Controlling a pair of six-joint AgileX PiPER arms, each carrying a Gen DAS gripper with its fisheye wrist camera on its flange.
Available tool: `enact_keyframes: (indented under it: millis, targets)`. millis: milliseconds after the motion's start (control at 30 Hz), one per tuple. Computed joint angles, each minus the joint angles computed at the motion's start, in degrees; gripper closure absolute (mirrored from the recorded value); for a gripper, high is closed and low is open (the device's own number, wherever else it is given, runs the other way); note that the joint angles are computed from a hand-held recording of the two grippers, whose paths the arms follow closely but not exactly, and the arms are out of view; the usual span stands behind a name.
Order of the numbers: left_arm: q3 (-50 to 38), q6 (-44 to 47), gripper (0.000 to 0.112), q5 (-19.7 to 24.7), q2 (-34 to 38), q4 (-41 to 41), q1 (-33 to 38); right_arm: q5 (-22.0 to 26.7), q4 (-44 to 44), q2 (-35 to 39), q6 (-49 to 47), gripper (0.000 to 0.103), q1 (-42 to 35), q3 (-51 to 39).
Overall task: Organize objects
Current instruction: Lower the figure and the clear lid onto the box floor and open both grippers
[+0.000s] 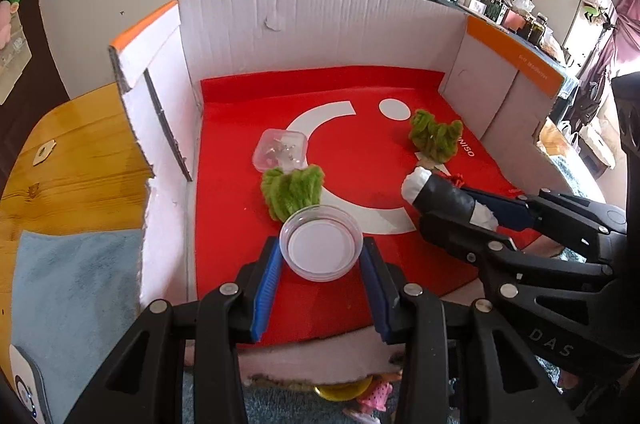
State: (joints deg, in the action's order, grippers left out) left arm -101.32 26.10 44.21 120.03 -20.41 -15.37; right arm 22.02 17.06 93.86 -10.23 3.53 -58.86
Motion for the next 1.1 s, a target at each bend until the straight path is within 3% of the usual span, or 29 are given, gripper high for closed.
enact_keyframes:
  millis: [300,433,1100]
  targets:
    - [-3.8,-1.2,0.071,1.0,2.6,0.6,-0.2,1.4,-2.6,2.1,2.2,0.069,-1.6,-2.3]
    - [-5.9,-2.0,0.071,1.7,3.8,1.0,-0.3,0.8,-8.9,2.3,8.5,0.069,-1.5,-2.5]
    - [-7.6,-2.7,0.071,1.4,5.0,1.3,-0.4,0.6,-11.0,2.5,10.8,0.069,-1.6,-3.0]
